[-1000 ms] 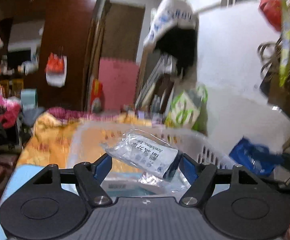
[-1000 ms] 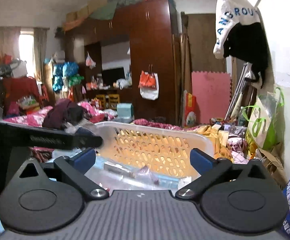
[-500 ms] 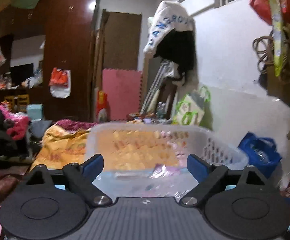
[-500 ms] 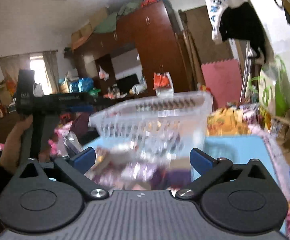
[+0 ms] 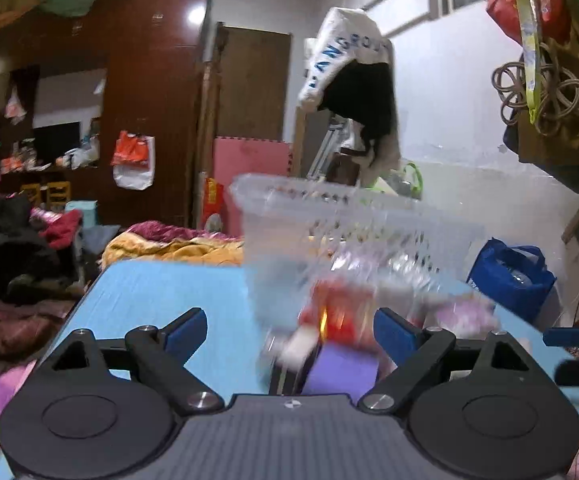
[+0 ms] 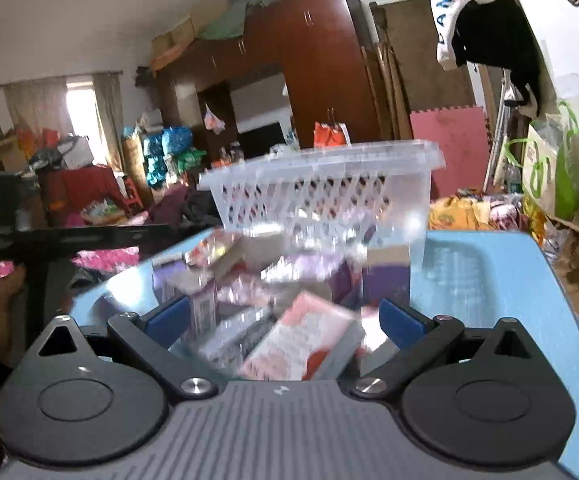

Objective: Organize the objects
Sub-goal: 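Grasp bagged purple-labelled box with left tool while right tool grasps white-pink box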

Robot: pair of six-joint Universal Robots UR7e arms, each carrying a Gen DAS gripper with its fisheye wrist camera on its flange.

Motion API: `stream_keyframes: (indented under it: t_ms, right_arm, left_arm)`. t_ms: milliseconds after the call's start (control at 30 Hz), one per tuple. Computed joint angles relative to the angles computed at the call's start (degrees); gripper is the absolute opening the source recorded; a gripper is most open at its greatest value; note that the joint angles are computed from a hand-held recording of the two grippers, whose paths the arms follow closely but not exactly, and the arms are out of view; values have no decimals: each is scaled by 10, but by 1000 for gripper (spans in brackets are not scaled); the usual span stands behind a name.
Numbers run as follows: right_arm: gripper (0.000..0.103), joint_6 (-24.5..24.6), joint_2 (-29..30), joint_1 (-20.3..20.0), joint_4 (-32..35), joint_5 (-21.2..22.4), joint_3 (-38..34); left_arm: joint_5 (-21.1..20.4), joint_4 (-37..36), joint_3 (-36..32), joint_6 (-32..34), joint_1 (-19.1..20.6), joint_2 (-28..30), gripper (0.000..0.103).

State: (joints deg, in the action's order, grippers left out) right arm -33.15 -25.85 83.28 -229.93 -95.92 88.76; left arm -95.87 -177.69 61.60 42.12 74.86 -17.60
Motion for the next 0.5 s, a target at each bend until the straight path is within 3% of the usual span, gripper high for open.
stream_keyframes:
  t_ms: [133,267,500]
  right_arm:
    - [103,-13,14,6,-2,-32,-12]
    - [103,-31,31,17,-9,-70,-31]
    - [98,-61,67,20,-22,-92,-78]
  left_arm:
    - [0,-47,79,15,14,-32,93]
    - [-27,-81,133,67,12,-54,93]
    - [-31,-77,132,71,-13,-27,93]
